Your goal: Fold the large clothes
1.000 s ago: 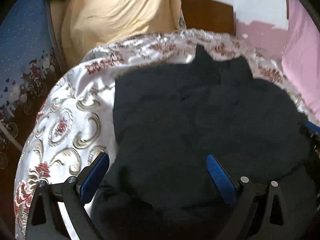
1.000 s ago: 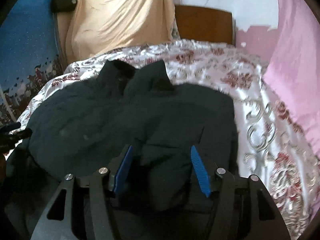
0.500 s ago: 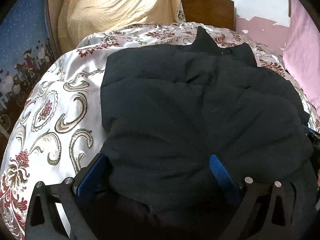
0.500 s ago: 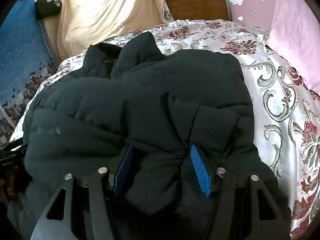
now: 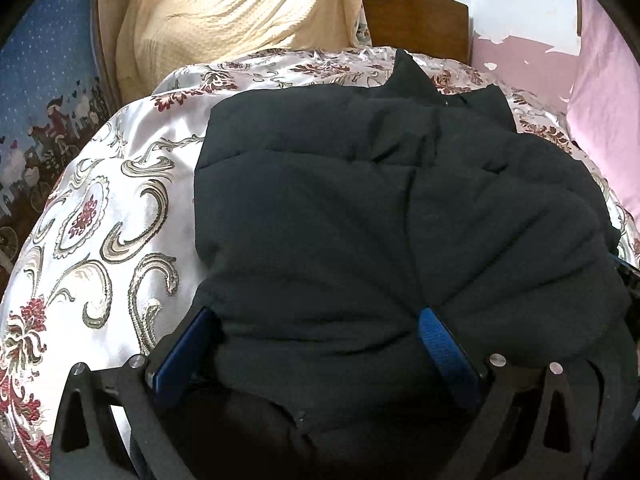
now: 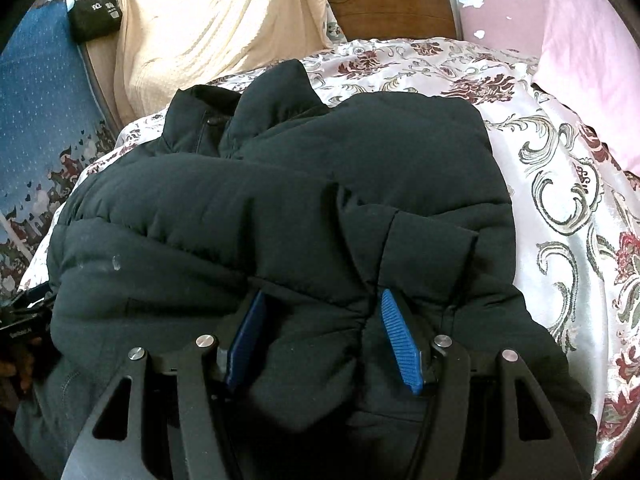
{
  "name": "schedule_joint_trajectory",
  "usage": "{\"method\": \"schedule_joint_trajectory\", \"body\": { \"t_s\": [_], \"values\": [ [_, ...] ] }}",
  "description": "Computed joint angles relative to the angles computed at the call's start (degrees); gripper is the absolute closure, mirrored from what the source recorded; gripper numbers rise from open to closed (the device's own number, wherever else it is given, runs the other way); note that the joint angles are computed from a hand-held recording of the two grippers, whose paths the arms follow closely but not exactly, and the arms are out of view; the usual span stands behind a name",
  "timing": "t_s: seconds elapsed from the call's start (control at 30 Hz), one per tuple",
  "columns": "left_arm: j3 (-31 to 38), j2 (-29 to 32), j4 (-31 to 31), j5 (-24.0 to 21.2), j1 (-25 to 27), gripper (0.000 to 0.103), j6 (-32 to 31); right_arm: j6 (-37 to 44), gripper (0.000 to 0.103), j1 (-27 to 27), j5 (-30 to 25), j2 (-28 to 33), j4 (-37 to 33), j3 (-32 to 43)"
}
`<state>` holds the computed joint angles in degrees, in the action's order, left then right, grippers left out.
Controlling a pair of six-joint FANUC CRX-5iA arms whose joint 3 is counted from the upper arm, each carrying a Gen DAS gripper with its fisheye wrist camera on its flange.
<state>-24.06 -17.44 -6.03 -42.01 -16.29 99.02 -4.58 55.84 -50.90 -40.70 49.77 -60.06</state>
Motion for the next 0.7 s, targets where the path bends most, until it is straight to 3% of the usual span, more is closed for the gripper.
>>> {"method": "schedule_joint_trajectory", "body": {
  "t_s": [0.2, 0.37, 0.43, 0.5, 0.6, 0.7],
  "values": [
    [-2.0, -1.1, 4.2, 1.7, 1.8, 0.000, -3.2, -0.6, 0.047, -0.4, 0.8, -0.5, 0.6, -0.4],
    [-5.8, -3.7, 13.1, 4.0, 5.3, 0.000, -10.2, 0.1, 0.041, -0.6, 1.8, -1.5, -0.2, -0.5],
    [-3.7, -3.6, 11.4, 1.4, 4.9, 0.000, -8.9, 3.0, 0.037, -1.2, 2.3, -1.9, -3.1, 0.8],
    [-0.1, -2.4, 9.6, -2.7, 4.3, 0.000, -7.7, 8.4, 0.025, -1.5, 1.0, -1.4, -8.2, 3.8],
    [5.2, 0.6, 11.5, -6.4, 4.9, 0.000, -9.4, 17.8, 0.024, -1.9, -4.6, 0.9, -14.4, 10.5],
    [11.4, 5.4, 13.8, -8.9, 5.0, 0.000, -10.7, 24.3, 0.017, -5.3, -5.2, 2.5, -18.0, 16.2]
  ]
}}
